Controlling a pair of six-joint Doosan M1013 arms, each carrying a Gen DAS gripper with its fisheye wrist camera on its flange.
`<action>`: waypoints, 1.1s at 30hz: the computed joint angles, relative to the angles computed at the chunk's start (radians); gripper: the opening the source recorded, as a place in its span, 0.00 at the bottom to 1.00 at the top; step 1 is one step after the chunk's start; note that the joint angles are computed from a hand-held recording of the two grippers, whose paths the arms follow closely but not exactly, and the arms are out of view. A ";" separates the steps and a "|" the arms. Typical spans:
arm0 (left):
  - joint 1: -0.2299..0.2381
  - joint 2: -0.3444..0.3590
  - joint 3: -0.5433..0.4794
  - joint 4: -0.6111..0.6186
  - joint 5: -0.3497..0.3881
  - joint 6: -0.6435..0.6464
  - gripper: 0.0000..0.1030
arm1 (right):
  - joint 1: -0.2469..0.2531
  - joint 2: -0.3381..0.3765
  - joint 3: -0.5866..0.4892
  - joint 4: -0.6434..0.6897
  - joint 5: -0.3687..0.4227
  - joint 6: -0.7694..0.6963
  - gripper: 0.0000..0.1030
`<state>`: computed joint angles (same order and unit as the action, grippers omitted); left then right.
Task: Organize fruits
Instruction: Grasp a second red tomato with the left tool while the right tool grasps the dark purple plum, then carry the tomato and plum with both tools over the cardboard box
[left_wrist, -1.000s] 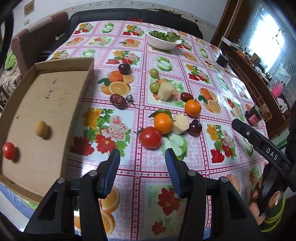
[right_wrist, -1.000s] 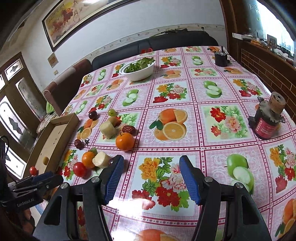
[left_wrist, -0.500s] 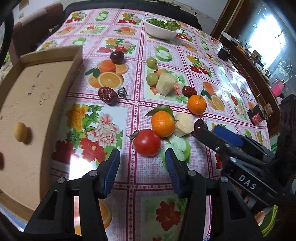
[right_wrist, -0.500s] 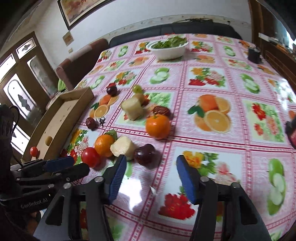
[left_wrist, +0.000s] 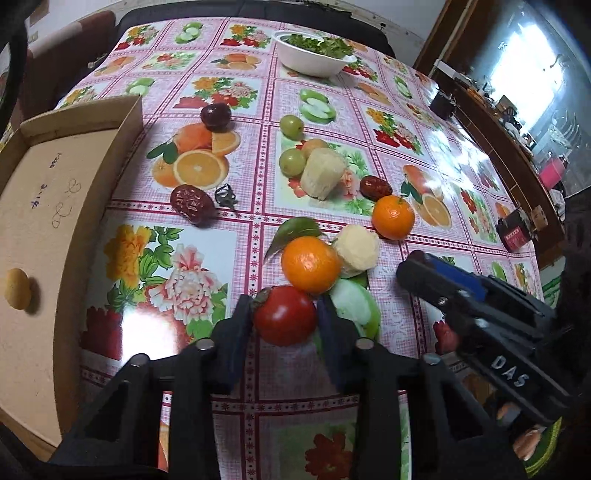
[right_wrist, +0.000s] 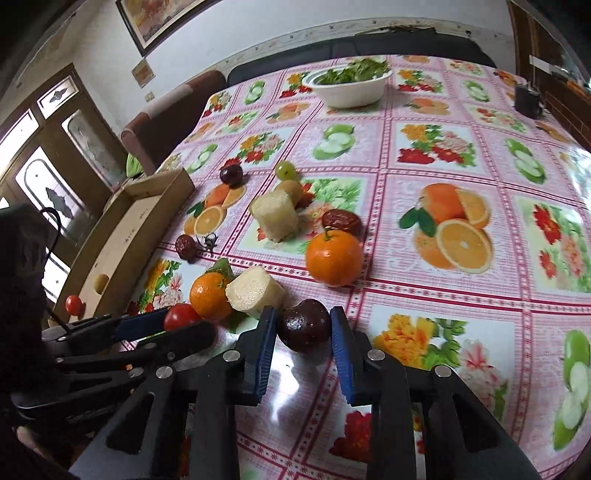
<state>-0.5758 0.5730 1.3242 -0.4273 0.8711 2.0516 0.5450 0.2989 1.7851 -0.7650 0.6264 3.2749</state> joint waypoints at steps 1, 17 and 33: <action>-0.001 -0.002 0.003 0.003 -0.006 0.002 0.30 | 0.003 -0.004 0.003 -0.009 0.004 0.013 0.29; 0.020 -0.079 0.072 0.032 -0.140 -0.030 0.30 | 0.057 -0.045 0.020 -0.171 0.060 0.220 0.29; 0.062 -0.111 0.102 0.039 -0.216 -0.090 0.30 | 0.082 -0.018 -0.029 -0.238 0.037 0.280 0.29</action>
<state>-0.5136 0.4619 1.4258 -0.3878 0.6554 1.9611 0.6267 0.2809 1.7566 -1.0027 0.6635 3.5550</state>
